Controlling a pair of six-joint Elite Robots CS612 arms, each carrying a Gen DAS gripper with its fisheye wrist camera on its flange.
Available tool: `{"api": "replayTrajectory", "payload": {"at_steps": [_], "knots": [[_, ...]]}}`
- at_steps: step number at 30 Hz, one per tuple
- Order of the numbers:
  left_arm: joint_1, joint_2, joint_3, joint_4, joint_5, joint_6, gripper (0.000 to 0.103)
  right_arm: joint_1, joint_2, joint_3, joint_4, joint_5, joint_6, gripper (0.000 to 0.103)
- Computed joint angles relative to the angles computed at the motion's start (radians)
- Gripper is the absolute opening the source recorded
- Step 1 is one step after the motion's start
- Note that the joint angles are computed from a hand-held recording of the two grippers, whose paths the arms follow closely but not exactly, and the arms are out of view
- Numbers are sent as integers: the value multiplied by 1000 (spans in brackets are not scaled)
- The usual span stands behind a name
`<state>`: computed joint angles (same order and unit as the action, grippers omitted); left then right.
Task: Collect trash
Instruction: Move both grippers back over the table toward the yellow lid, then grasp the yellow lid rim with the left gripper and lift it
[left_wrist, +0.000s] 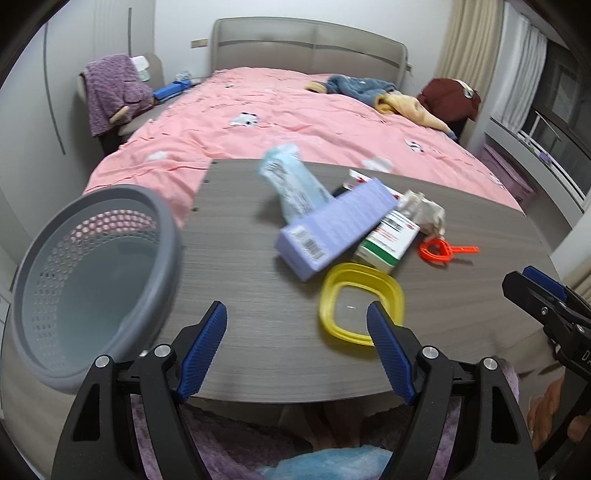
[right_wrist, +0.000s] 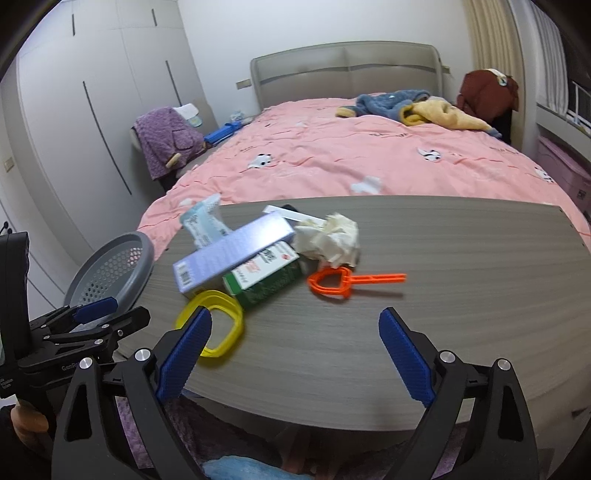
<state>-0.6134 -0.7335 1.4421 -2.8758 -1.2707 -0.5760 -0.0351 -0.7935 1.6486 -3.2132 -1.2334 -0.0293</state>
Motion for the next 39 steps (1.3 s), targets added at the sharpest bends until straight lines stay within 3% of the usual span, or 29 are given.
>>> {"api": "replayTrajectory", "payload": {"at_steps": [4,14,21,35,39], "knots": [[-6,17,-31,36,-36,19,75,-20,1,15,-21,5,28,96],[-15,55,-104,154,-81,15,75,-56,8,31,-46,70,68,97],[-17,79,-149,211,-74,8,75,-74,12,37,-62,102,91,97],[-13,107,-188,240,-57,-4,74,-82,21,27,-29,122,92,97],[-11,104,-179,219,-64,-3,68,-81,21,24,-18,123,88,97]]}}
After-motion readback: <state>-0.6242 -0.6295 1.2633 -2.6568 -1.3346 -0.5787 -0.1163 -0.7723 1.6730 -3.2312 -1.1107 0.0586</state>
